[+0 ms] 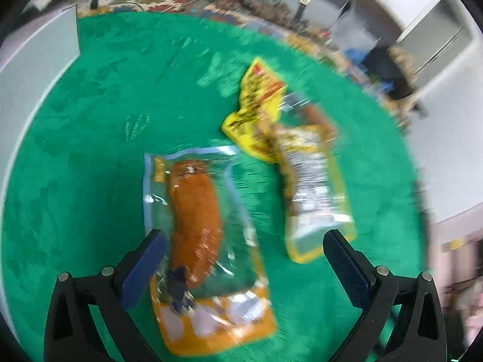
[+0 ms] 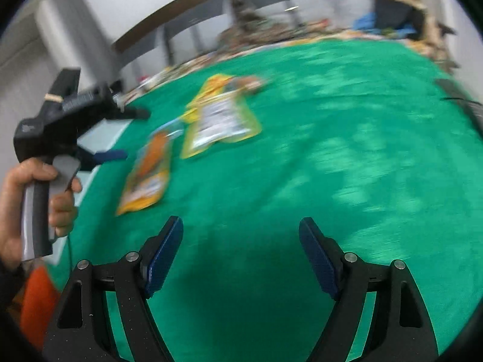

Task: Organize snacks
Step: 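Grasp the orange sausage pack with the left gripper while the right gripper grasps the white peanut pack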

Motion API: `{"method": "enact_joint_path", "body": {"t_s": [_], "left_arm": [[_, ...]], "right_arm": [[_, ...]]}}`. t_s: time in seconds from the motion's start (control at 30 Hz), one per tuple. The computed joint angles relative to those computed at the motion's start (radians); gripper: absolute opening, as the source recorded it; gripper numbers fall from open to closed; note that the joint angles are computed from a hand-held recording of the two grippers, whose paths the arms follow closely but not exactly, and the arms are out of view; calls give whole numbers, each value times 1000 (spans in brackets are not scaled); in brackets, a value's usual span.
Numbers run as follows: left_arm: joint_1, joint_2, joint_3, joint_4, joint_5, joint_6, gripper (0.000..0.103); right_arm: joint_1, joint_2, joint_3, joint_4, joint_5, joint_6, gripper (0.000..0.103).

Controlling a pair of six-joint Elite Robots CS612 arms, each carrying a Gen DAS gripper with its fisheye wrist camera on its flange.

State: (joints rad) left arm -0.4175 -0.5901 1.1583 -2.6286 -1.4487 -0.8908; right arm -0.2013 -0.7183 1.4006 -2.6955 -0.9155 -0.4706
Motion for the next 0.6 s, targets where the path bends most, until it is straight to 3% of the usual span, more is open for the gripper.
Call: {"method": "enact_joint_path", "body": {"t_s": [0.1,0.23,0.33,0.5,0.6], "left_arm": [[-7,11,-28,142,61,2,102],[-18,-7,8,175,134,5,102],[-29,-2,-8,229,167,84,103],[-34,-17,48,106,185,178,103],[-33,-20,67,51,174,249,103]], "right_arm": [[-4,21,-18,-47,-68,29,82],[-1,36,-41,-32,-101,35,82],[8,33,-33,-53,-159,-8,83],[32,22,-6,-108,-280,-85,85],[29,19,-2,-106,-275,-88,88]]}}
